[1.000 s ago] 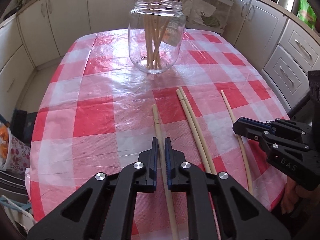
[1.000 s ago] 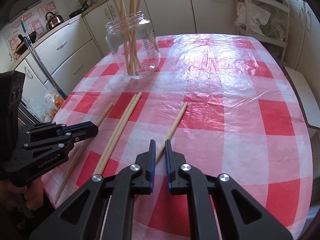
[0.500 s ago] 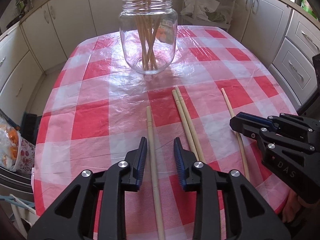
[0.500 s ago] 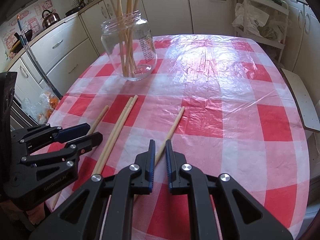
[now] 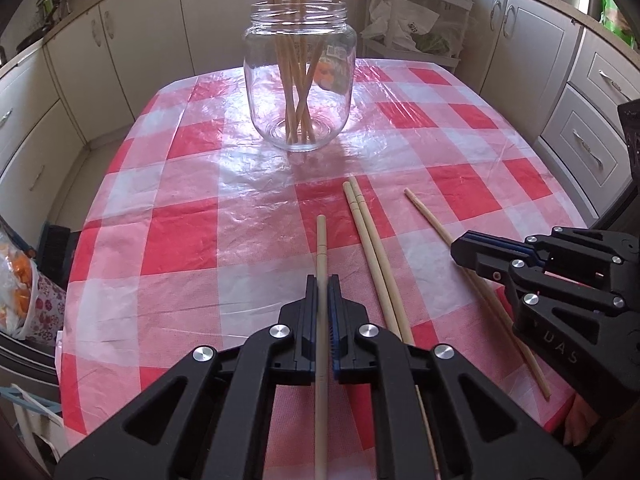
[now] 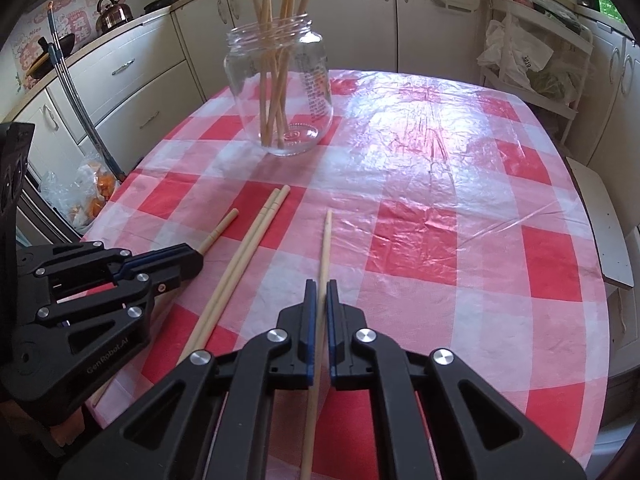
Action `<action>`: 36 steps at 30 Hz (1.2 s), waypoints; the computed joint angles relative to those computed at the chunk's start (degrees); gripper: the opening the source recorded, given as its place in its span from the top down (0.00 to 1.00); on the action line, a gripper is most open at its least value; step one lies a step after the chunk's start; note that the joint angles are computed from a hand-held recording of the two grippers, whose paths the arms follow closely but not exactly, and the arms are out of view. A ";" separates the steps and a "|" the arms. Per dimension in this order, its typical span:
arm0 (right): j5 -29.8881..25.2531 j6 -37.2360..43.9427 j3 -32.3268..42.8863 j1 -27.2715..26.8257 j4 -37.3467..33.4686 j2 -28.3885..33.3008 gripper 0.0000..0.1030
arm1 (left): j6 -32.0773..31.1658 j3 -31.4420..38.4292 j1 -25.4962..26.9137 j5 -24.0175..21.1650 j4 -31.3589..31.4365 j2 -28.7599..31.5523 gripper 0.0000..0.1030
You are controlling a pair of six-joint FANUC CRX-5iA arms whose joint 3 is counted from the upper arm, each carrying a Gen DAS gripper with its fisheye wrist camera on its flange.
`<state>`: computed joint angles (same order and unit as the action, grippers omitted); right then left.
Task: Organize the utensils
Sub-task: 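Close the right gripper on a chopstick while the left gripper lifts its chopstick, then lower the left gripper's chopstick into the glass jar and open the left gripper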
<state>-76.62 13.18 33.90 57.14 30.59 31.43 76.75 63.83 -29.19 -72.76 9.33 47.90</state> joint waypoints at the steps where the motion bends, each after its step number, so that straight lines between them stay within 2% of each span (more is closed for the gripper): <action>1: -0.35 0.01 0.39 -0.07 -0.33 0.16 0.94 | 0.17 0.07 -0.01 -0.06 -0.03 0.06 0.95; 5: -1.26 0.78 1.37 -0.09 -0.65 0.69 0.94 | 0.83 1.45 -0.27 -0.82 -0.74 0.72 0.94; 9: -2.49 2.33 2.39 0.29 0.31 1.69 0.95 | 0.67 -0.17 -0.27 0.47 -0.53 -0.04 0.95; 11: -1.45 1.32 1.16 0.35 0.54 1.00 0.95 | 0.48 -1.29 0.12 1.15 0.87 -0.49 0.95; 14: 4.29 -5.16 -5.72 0.27 1.84 -3.16 0.95 | 0.42 -8.24 1.19 7.51 3.75 -4.53 0.95; 16: 8.38 -10.70 -10.57 0.21 3.95 -6.10 0.95 | 0.40 -12.63 2.15 12.92 6.60 -7.12 0.95; 17: 10.33 -13.39 -12.83 0.20 5.28 -7.39 0.95 | -0.65 -16.14 2.78 17.24 9.27 -9.01 0.95; 20: 17.77 -23.46 -21.21 0.16 12.17 -11.79 0.95 | -7.82 -27.91 3.86 31.14 20.54 -14.61 0.95; 24: 22.36 -33.16 -27.59 0.20 22.30 -14.67 0.95 | -17.13 -35.72 3.08 43.79 32.41 -18.42 0.95; 27: 23.63 -37.10 -29.72 0.06 26.97 -15.67 0.95 | -23.68 -36.87 1.57 50.08 38.81 -18.74 0.95; 32: 25.10 -40.68 -31.54 -0.41 29.79 -16.65 0.95 | -32.47 -34.07 -0.68 54.90 49.18 -16.03 0.95; 35: 25.66 -41.84 -32.31 -0.69 30.29 -17.03 0.95 | -30.85 -28.06 -1.06 55.54 49.46 -12.21 0.95; 36: 25.74 -42.17 -32.40 -0.79 30.37 -17.05 0.95 | -27.63 -24.70 -0.85 55.38 47.16 -10.40 0.95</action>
